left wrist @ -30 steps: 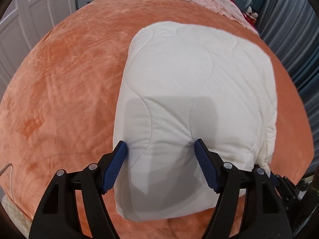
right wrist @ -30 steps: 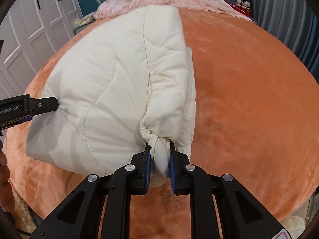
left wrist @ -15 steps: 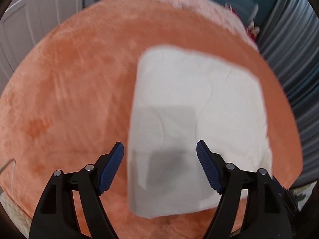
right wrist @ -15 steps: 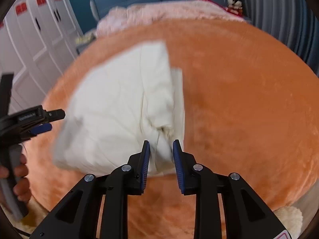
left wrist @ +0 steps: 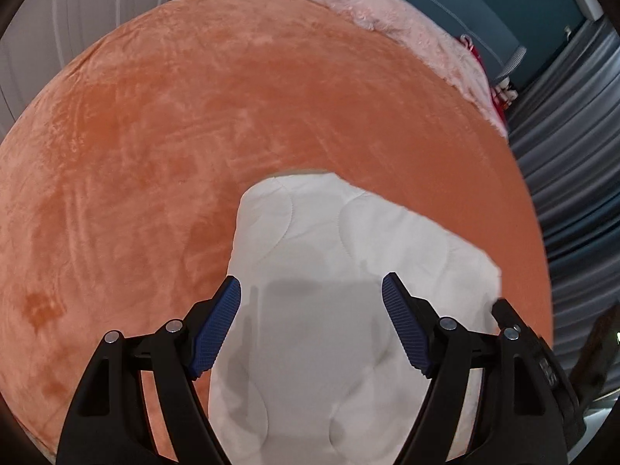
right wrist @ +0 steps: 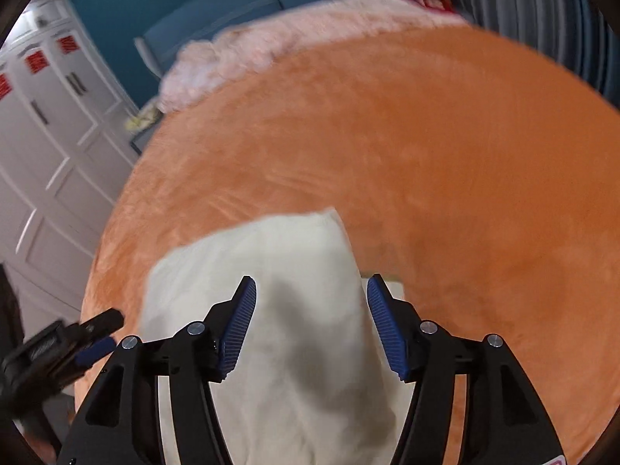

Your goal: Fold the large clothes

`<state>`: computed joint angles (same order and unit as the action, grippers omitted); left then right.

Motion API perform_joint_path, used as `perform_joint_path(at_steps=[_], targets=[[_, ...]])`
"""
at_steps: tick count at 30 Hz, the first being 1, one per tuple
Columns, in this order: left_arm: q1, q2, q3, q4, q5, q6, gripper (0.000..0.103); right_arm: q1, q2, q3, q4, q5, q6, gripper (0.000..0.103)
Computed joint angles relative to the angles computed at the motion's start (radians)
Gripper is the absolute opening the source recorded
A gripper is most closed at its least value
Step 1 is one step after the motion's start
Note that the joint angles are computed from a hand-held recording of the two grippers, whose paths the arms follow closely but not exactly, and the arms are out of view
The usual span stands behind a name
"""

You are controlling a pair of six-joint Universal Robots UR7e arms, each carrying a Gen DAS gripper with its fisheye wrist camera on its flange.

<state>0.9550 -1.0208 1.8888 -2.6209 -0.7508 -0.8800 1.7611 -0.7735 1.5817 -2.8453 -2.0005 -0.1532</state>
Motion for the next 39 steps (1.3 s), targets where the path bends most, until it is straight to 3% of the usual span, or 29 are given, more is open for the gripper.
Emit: perform_joint_path(at_steps=[1, 3, 5, 8, 13, 17, 27, 39], targets=[[0.005, 0.011, -0.009, 0.003, -0.006, 0.009, 0.073, -0.013, 0.012, -0.015, 0.043, 0.022, 0.016, 0.039], [0.01, 0.042, -0.037, 0.025, -0.009, 0.034, 0.073, -0.027, 0.014, -0.008, 0.049, 0.067, 0.011, 0.014], [0.008, 0.069, -0.066, 0.052, 0.005, 0.067, 0.073, -0.028, -0.005, 0.028, -0.038, 0.07, -0.038, 0.009], [0.012, 0.12, -0.109, 0.045, 0.018, 0.134, 0.073, -0.031, -0.011, 0.056, -0.133, 0.044, -0.06, 0.008], [0.033, 0.21, -0.175, 0.041, 0.055, 0.182, 0.073, -0.052, 0.061, 0.046, -0.201, -0.076, -0.12, 0.009], [0.054, 0.262, -0.188, -0.023, 0.089, 0.226, 0.082, -0.053, 0.12, 0.034, -0.267, -0.119, -0.194, 0.012], [0.081, 0.337, -0.205, -0.116, 0.158, 0.271, 0.095, -0.09, 0.15, 0.024, -0.298, -0.078, -0.21, 0.02], [0.091, 0.376, -0.209, -0.2, 0.194, 0.32, 0.098, -0.102, 0.168, 0.042, -0.384, -0.055, -0.24, 0.021]])
